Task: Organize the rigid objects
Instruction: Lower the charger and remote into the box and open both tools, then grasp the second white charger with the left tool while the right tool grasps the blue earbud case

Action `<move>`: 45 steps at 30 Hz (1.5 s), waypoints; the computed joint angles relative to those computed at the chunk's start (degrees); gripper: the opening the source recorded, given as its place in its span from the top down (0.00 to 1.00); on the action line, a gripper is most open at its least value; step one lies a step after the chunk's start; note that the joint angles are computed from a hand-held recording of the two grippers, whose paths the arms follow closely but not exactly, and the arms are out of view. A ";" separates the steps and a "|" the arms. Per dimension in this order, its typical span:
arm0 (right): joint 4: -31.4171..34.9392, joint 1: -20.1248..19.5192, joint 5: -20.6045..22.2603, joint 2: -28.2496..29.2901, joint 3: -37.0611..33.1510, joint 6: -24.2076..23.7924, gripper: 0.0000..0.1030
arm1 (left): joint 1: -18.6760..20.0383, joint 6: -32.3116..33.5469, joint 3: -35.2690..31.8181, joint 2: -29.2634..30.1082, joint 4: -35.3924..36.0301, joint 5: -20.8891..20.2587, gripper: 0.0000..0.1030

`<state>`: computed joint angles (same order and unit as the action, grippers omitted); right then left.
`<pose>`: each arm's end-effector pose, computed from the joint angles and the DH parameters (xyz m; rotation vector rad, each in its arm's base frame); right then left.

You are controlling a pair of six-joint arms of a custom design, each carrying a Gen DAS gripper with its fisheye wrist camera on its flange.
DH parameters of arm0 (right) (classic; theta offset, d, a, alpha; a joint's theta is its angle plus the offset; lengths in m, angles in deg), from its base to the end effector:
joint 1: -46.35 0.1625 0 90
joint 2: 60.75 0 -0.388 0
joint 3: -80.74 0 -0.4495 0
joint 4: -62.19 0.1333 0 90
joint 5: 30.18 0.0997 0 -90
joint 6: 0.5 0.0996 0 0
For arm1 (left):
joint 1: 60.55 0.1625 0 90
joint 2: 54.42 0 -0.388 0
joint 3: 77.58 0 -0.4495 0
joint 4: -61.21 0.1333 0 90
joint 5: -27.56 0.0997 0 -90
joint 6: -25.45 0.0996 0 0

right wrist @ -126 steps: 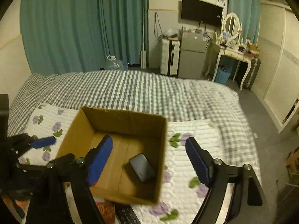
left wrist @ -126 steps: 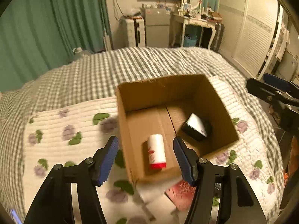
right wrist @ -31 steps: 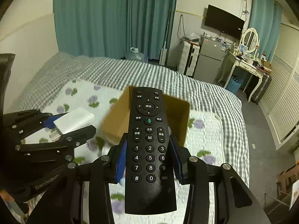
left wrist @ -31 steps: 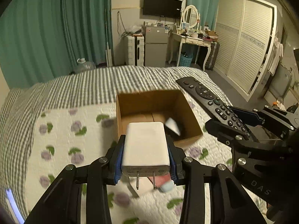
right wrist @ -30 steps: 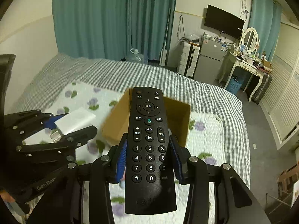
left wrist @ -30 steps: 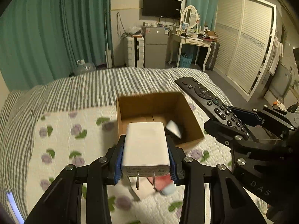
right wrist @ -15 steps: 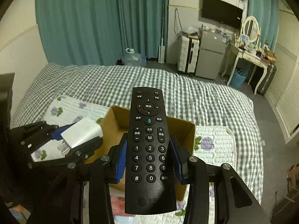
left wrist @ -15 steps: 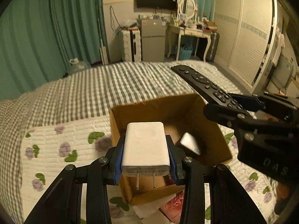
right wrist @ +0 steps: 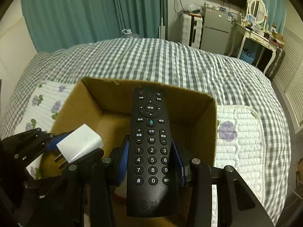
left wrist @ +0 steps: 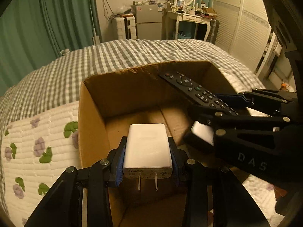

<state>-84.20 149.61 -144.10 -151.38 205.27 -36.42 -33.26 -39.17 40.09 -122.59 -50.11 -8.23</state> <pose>0.2042 -0.4612 0.2538 0.9939 -2.4380 0.4033 -0.3432 -0.4179 0.0824 0.2453 2.1985 -0.7622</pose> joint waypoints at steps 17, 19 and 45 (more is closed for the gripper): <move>-0.70 5.83 -3.50 -7.26 0.07 1.75 0.20 | -6.14 -10.46 -4.35 -3.63 16.11 1.93 0.40; 0.43 7.36 -3.86 -9.57 -0.41 2.26 0.18 | -7.87 -13.86 -6.04 -4.35 21.38 2.38 0.39; 19.28 18.36 -8.93 -39.07 11.46 6.29 0.05 | -26.12 -43.28 -2.15 -11.50 45.12 -9.58 0.35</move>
